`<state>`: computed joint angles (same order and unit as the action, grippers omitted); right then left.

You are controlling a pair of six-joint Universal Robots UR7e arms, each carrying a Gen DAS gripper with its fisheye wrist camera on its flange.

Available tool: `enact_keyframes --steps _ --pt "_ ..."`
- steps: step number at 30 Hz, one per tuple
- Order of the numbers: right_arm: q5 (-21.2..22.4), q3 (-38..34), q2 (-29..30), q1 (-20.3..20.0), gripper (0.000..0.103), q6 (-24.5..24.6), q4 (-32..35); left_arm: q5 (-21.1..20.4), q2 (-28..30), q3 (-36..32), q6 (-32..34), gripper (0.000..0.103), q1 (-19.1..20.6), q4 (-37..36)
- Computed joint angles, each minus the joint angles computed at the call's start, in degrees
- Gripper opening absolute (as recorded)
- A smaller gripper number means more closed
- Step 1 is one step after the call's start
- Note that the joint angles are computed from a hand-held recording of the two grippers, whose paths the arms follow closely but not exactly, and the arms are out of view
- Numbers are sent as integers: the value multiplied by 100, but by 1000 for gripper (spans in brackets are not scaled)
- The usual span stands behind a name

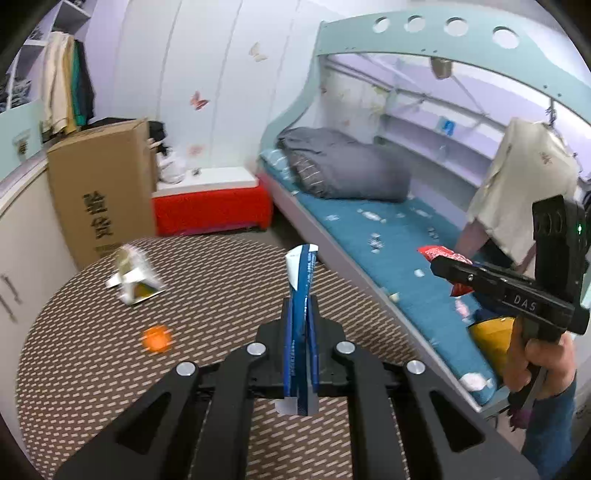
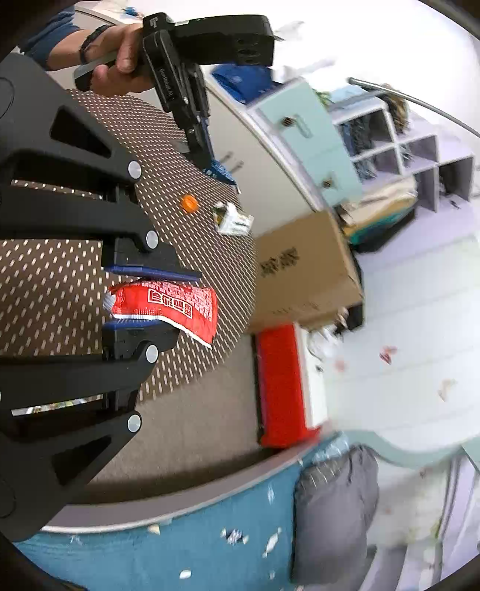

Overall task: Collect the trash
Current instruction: 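Carry both items to the wastebasket and open both tools to drop them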

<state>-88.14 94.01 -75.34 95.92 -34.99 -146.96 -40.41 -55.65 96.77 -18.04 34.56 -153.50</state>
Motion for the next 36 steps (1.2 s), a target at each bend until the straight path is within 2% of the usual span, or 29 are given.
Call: enact_keyframes --steps 5,9,17,22,28,36 --pt "69 -7 -280 -265 17 211 -359 -305 608 -594 281 7 -69 -263" --pt "-13 -80 -392 -549 17 411 -504 -739 1141 -1157 341 7 -80 -124" --pt "-256 -146 -409 -1191 17 891 -632 -1369 2253 -2357 170 7 8 545" --pt "-345 -249 -248 -1489 17 983 -535 -1659 2834 -3013 68 7 121 1153" --pt "-425 -441 71 -1764 18 1147 -303 -1757 3536 -3908 -310 7 332 2026" --pt "-472 -871 609 -2095 18 1456 164 -1748 4209 -5001 -465 8 561 3159"
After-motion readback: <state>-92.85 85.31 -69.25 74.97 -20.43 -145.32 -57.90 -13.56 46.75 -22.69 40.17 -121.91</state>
